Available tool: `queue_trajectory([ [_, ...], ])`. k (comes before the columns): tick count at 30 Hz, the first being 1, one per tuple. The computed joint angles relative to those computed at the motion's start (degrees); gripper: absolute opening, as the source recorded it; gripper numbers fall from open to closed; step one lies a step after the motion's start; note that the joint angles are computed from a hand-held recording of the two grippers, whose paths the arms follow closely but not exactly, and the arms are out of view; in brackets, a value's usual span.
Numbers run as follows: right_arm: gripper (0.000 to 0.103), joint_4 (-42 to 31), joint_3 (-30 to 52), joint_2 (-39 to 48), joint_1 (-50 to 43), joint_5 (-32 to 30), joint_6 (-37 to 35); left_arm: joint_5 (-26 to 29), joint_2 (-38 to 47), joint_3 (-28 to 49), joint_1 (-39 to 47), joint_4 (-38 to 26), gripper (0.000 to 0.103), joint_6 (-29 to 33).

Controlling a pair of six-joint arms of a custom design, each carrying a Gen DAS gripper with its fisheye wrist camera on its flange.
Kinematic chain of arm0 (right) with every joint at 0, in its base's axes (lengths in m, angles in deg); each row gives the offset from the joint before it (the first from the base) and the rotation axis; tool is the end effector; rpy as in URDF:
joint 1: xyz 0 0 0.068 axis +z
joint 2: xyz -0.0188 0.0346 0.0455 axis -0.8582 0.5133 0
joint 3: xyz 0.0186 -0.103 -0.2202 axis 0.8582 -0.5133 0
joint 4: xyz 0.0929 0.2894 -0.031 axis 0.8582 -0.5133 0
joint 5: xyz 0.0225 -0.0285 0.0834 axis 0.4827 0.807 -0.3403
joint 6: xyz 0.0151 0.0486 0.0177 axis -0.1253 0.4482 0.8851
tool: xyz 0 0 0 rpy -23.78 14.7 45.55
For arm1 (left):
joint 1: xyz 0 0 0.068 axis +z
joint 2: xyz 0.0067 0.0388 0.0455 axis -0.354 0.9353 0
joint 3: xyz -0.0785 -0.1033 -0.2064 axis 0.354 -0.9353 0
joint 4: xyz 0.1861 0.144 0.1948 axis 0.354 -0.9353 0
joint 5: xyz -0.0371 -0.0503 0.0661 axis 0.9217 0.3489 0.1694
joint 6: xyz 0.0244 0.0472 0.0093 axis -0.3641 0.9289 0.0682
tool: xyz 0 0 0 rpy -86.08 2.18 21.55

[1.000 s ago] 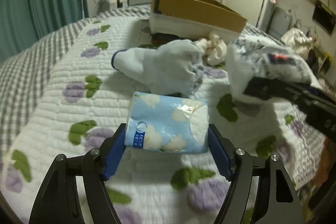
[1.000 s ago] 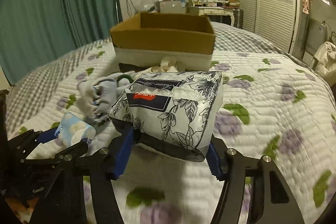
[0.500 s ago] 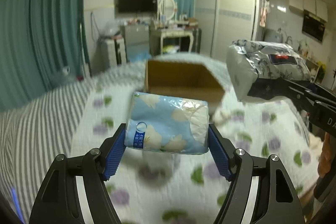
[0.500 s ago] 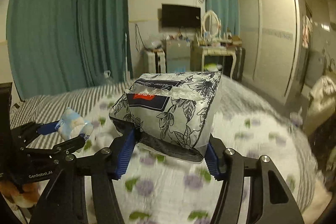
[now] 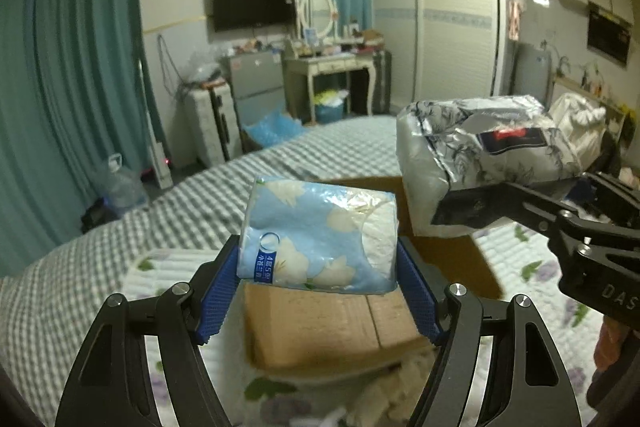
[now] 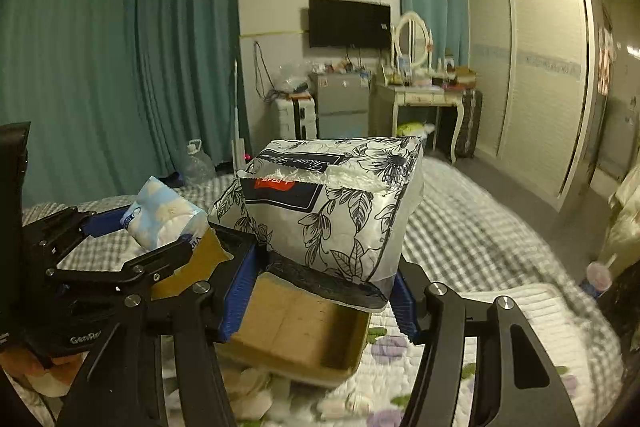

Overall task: Organize soft objects
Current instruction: 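Carry both tissue packs over the cardboard box and release them inside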

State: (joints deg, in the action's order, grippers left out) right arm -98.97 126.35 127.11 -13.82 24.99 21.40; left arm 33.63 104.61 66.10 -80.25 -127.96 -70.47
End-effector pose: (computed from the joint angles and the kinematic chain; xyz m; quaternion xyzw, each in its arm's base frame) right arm 0.2013 0.1986 0.2202 -0.2582 0.8243 0.1876 0.4676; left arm 0.1172 -0.1436 0.1964 -0.0813 0.8796 0.0674 0.4639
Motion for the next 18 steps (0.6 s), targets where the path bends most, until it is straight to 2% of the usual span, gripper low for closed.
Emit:
queue_trajectory([
  [1,0.059,2.56,0.57,3.86,-1.68,-2.02,0.55,1.89,0.71,-1.55,3.20,4.59,0.073,4.39],
  [3,0.059,6.22,1.83,9.63,-3.98,-4.90,0.40,3.28,2.23,-2.99,5.24,8.35,0.073,6.99],
  [5,0.059,8.39,3.45,14.35,-4.78,-5.01,0.23,6.11,1.88,-4.56,7.33,11.41,0.075,9.29],
  [7,0.062,9.81,4.64,17.20,-5.75,-7.05,1.37,8.49,0.16,-5.81,7.97,12.08,0.076,9.47],
  [8,0.067,9.82,5.55,18.50,-6.57,-8.80,2.48,9.35,-0.28,-6.12,8.23,12.47,0.077,9.68],
  [9,0.069,9.81,5.80,18.70,-6.86,-9.37,3.93,8.60,-0.06,-5.78,7.71,11.92,0.083,8.86],
  [11,0.086,9.73,5.08,17.10,-7.43,-11.15,5.75,5.73,2.29,-3.38,5.17,8.19,0.085,4.86],
  [15,0.087,4.65,4.76,10.36,-5.81,-5.35,4.47,1.99,4.29,1.95,-1.03,-2.94,0.085,-5.10],
  [18,0.087,-3.54,5.82,2.01,-3.88,-2.36,4.59,-1.45,4.94,7.72,-9.21,-16.98,0.085,-18.17],
])
